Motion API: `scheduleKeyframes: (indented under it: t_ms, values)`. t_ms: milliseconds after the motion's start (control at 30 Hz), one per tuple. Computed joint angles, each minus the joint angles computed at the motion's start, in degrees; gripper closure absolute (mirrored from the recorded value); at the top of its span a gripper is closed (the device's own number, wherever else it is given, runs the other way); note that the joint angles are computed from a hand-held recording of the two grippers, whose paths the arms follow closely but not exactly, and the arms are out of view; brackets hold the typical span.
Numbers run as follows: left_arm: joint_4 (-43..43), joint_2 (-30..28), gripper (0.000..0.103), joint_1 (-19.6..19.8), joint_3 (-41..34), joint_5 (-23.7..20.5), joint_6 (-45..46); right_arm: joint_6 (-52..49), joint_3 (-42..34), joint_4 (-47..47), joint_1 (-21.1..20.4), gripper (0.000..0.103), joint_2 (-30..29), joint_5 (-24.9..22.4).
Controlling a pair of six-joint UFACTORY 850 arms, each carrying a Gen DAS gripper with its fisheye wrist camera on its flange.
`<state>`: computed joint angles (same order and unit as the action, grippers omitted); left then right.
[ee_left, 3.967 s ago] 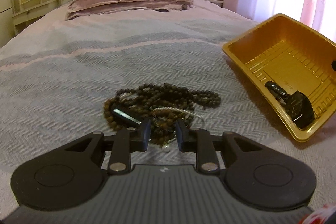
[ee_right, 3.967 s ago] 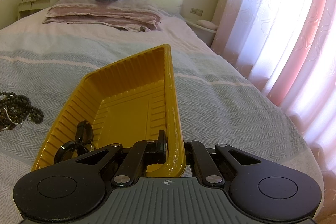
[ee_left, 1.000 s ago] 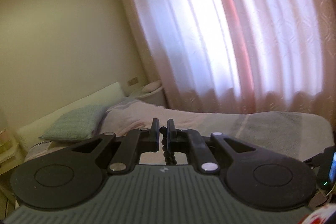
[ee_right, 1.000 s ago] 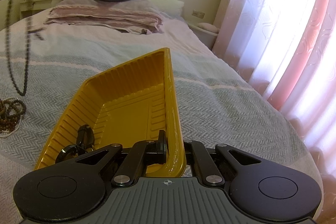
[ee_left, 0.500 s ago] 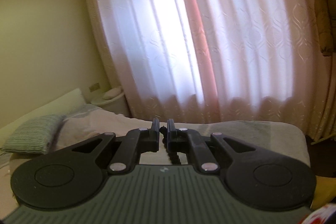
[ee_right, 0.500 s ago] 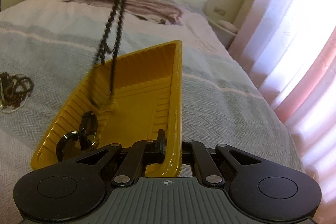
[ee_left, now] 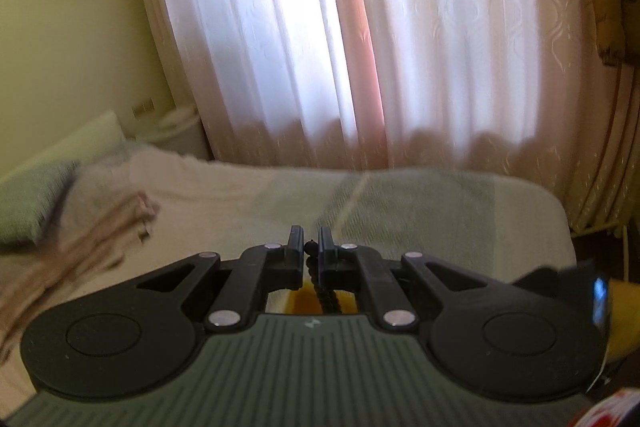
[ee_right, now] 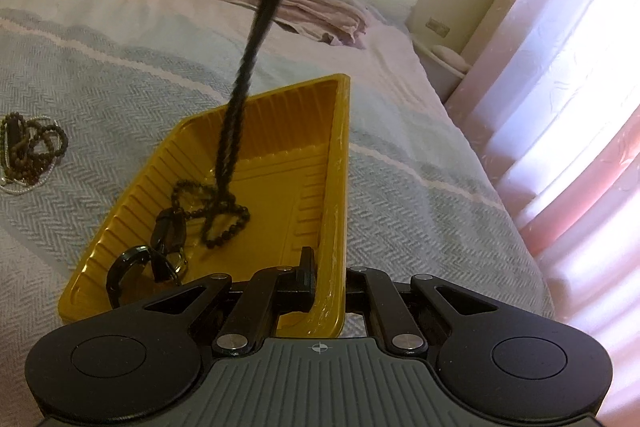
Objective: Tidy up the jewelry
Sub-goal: 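Lift the bead necklace high with the left gripper to untangle it, then lower the bead necklace into the orange tray and open the left gripper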
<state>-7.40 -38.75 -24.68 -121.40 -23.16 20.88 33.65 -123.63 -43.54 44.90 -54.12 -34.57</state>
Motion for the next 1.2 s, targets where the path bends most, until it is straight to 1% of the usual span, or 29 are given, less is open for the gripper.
scheduleKeyframes:
  t_ms: [200,400,500,733,900,1067,1200]
  values:
    - [-1.89,-0.45,0.097,0.47,2.66,-0.71,1.61,2.86,2.66,-0.50,-0.24,0.098,1.17,0.16]
    - [-2.18,-1.88,0.097,0.49,1.57,-2.85,2.38,0.24,2.23,4.24,-1.00,0.098,1.14,-0.94]
    - [-1.34,-3.14,0.097,0.24,0.22,-4.47,2.00,-1.72,1.18,7.62,-1.34,0.098,0.68,-2.21]
    - [-2.82,-6.45,0.097,0.02,-3.15,-7.82,3.10,-8.76,-4.03,16.54,-2.18,0.098,-1.70,-7.49]
    - [-2.37,-8.40,0.097,-0.29,-5.31,-9.66,2.99,-12.55,-7.00,19.33,-2.26,0.098,-3.09,-10.17]
    - [-2.43,-10.23,0.097,-0.28,-7.46,-12.12,2.78,-13.90,-8.14,20.77,-2.51,0.098,-3.66,-11.04]
    - [-1.79,-11.22,0.097,-0.37,-8.16,-13.21,1.60,-14.12,-8.08,20.92,-2.51,0.098,-3.64,-11.18]
